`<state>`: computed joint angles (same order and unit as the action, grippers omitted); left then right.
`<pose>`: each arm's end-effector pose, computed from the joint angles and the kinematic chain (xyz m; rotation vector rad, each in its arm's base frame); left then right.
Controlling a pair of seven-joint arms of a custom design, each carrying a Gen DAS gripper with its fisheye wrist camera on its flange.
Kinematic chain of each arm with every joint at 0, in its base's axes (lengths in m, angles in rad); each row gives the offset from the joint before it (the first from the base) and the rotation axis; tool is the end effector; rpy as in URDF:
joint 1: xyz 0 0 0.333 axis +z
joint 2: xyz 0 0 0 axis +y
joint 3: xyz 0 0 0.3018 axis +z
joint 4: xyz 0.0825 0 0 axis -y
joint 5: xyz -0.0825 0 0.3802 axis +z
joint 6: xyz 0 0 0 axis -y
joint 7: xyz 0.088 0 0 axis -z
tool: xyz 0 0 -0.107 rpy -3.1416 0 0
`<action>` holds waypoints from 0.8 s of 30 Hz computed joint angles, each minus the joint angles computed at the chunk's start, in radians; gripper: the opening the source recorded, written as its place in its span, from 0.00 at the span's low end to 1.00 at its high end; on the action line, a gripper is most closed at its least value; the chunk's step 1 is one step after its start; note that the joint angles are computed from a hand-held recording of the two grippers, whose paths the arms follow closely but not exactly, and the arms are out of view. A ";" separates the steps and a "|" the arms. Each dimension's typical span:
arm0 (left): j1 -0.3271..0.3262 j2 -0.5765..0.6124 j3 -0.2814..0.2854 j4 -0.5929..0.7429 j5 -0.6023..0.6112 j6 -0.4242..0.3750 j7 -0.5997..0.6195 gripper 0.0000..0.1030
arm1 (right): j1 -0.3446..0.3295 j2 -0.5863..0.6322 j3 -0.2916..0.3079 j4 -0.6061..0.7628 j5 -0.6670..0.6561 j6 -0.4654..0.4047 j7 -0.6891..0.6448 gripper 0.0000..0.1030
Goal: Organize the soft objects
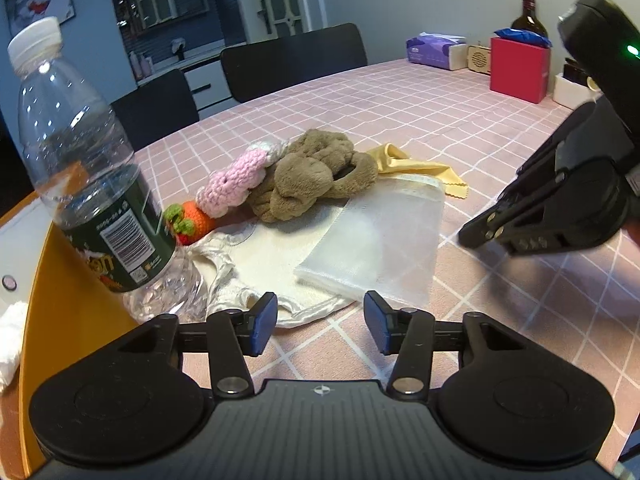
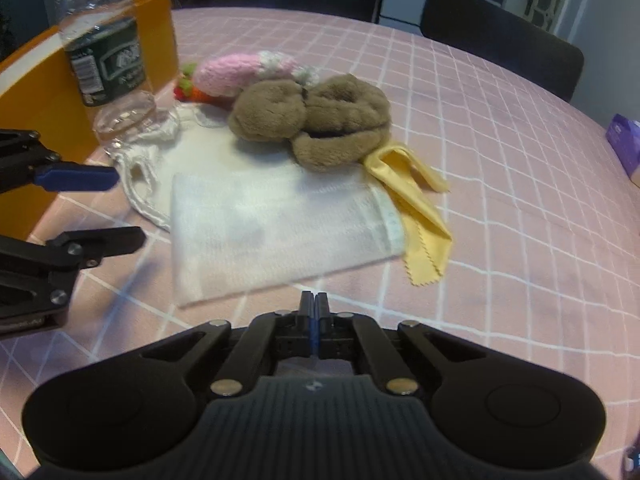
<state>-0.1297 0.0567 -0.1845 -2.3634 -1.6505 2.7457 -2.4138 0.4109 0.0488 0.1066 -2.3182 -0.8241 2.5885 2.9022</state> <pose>0.4857 -0.1162 0.2970 -0.5878 2.5046 -1.0222 0.4513 0.2726 0.3274 -1.8238 2.1162 -0.6603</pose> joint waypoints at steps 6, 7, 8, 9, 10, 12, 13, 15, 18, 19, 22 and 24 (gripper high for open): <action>-0.002 0.011 -0.003 0.009 0.010 -0.001 0.014 0.71 | -0.022 -0.064 0.001 -0.057 0.039 -0.052 0.009 0.00; -0.003 0.016 -0.004 0.012 0.011 0.000 0.019 0.73 | -0.030 -0.074 0.001 -0.069 0.035 -0.022 0.025 0.02; -0.005 0.022 -0.007 0.016 0.010 0.007 0.029 0.74 | -0.037 -0.082 0.003 -0.076 0.027 -0.003 0.042 0.03; -0.008 0.028 -0.009 0.020 0.007 0.014 0.040 0.75 | -0.043 -0.086 0.007 -0.078 -0.001 0.016 0.067 0.04; -0.010 0.034 -0.012 0.024 0.010 0.019 0.045 0.76 | -0.049 -0.088 0.010 -0.081 -0.030 0.038 0.088 0.18; -0.013 0.042 -0.016 0.028 0.025 0.019 0.046 0.77 | -0.059 -0.082 0.015 -0.078 -0.104 0.081 0.160 0.54; -0.013 0.044 -0.017 0.029 0.034 0.012 0.045 0.78 | -0.064 -0.076 0.015 -0.075 -0.142 0.103 0.200 0.61; -0.011 0.050 -0.018 0.034 0.055 -0.004 0.013 0.79 | -0.067 -0.059 0.011 -0.067 -0.132 0.133 0.199 0.61; -0.004 0.062 -0.019 0.046 0.144 -0.049 -0.090 0.78 | -0.064 -0.039 0.005 -0.057 -0.087 0.146 0.173 0.61; -0.002 0.068 -0.023 0.050 0.156 -0.056 -0.104 0.79 | -0.060 -0.035 0.004 -0.054 -0.076 0.137 0.162 0.61; -0.011 0.082 -0.042 0.055 0.115 -0.019 -0.056 0.77 | -0.053 -0.036 0.001 -0.054 -0.064 0.113 0.148 0.61; -0.021 0.090 -0.053 0.057 0.054 0.017 0.013 0.57 | -0.053 -0.041 -0.002 -0.059 -0.059 0.116 0.148 0.61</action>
<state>-0.1508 0.1471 -0.2374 -2.3060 -1.5966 2.7629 -2.4009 0.3575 0.0081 0.1042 -2.3774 -0.8833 2.7048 3.0505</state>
